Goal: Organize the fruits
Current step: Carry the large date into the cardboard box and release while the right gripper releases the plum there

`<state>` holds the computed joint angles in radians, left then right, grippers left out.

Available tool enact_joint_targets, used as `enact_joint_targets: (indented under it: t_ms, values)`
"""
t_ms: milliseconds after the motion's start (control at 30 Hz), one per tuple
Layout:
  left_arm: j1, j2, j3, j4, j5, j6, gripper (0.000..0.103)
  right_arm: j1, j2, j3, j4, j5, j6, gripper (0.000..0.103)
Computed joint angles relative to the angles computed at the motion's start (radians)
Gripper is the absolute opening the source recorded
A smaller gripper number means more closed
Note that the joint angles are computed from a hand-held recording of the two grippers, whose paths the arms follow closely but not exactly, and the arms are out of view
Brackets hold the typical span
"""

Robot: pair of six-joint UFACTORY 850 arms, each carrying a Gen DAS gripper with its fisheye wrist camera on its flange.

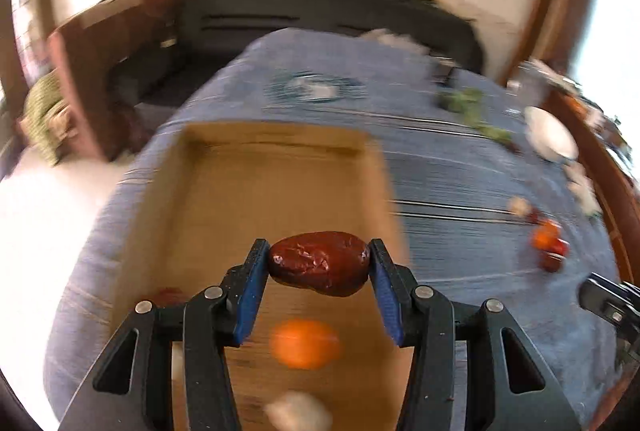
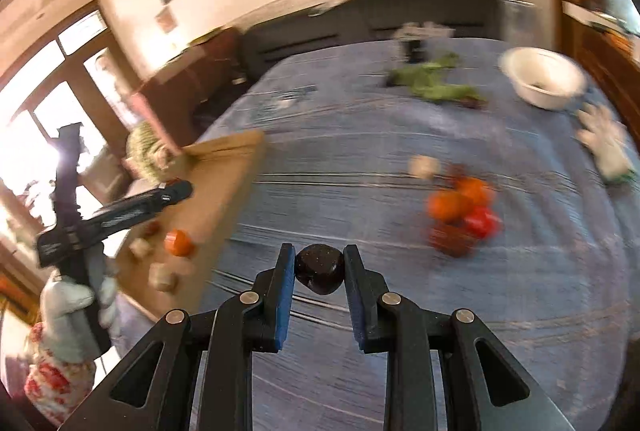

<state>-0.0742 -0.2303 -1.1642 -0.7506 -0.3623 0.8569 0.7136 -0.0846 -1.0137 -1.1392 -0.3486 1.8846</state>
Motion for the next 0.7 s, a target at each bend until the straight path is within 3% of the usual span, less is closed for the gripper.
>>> enact_joint_targets:
  t_ms: [200,400,533,700]
  values:
    - [0.067,-0.118,-0.117,0.21,-0.047,-0.243,0.049,-0.001,-0.248,-0.287,0.305,0.059,-0.414,0.027]
    - [0.072,-0.197,-0.193,0.346,-0.069,-0.384,0.049,-0.007,-0.463,-0.542,0.608,0.0,-0.782,0.027]
    - [0.092,-0.222,-0.214,0.269,-0.098,-0.319,0.049,-0.016,-0.567,-0.668,0.765,-0.033,-0.948,0.028]
    - [0.108,-0.197,-0.185,0.148,-0.09,-0.202,0.049,-0.013,-0.639,-0.751,0.841,-0.068,-1.033,0.028]
